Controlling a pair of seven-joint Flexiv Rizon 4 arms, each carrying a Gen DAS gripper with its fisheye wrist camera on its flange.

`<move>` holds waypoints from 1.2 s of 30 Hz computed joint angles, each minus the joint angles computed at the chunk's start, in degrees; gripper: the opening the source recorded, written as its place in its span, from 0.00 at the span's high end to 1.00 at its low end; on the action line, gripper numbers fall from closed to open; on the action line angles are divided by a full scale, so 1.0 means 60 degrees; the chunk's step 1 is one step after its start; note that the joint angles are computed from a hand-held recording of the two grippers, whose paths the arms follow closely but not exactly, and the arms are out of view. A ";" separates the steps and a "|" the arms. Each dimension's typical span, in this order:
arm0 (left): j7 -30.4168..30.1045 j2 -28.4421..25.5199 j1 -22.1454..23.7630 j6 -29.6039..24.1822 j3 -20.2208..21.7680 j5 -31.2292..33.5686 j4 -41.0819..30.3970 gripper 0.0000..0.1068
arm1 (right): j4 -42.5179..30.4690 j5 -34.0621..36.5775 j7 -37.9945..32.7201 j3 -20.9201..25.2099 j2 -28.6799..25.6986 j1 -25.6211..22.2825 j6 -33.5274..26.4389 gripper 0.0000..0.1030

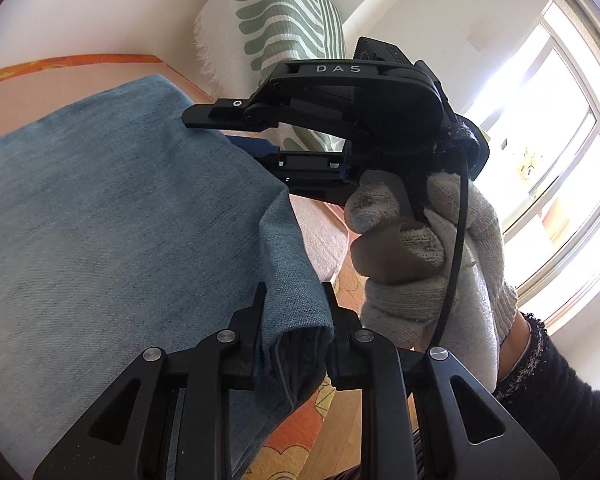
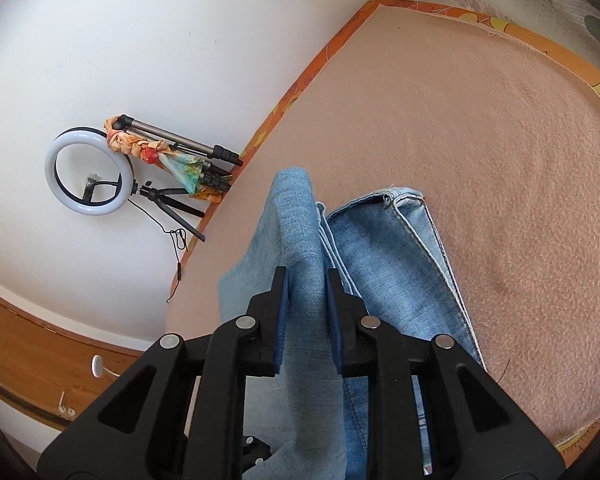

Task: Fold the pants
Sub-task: 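Lift the gripped edge and fold the jeans over with both tools, then open both tools and release the folded jeans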

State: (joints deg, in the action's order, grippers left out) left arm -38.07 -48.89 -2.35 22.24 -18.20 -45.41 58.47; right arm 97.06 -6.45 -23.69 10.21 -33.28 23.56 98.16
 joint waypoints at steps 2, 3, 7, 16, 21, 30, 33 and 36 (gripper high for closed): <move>0.0046 0.0011 -0.0057 0.0120 0.0012 0.0025 0.0049 0.81 | 0.0105 -0.0191 0.0028 -0.0501 0.0247 0.0394 -0.0607 0.61; 0.0077 0.0001 -0.0107 0.0201 0.0021 0.0060 0.0042 0.81 | 0.0140 -0.0297 -0.0004 -0.0618 0.0306 0.0495 -0.0803 0.61; 0.0248 0.0181 -0.0247 0.0513 0.0120 0.0302 0.0276 0.79 | 0.0126 -0.0604 0.0076 -0.0958 0.0394 0.0773 -0.1502 0.90; 0.1089 0.1229 0.0484 -0.0556 0.0331 0.0027 0.1301 0.68 | 0.0561 -0.1651 0.0489 -0.1946 0.0736 0.1423 -0.2376 0.94; 0.0985 0.1321 0.0783 0.0066 0.0749 0.0011 0.1197 0.68 | 0.0798 -0.2735 0.1082 -0.2447 0.1105 0.1780 -0.3200 0.88; -0.0409 0.0490 0.0900 0.0539 0.0838 0.0552 0.0323 0.49 | 0.1007 -0.3899 0.1647 -0.2076 0.1350 0.1356 -0.3471 0.39; -0.1061 0.0237 0.0988 0.0364 0.0820 0.0642 0.0033 0.48 | 0.0914 -0.3810 0.1383 -0.1714 0.1234 0.1060 -0.3508 0.27; -0.1677 -0.0148 0.0987 0.0214 0.0761 0.0719 -0.0479 0.48 | 0.0744 -0.3477 0.0860 -0.1298 0.1036 0.0751 -0.3512 0.24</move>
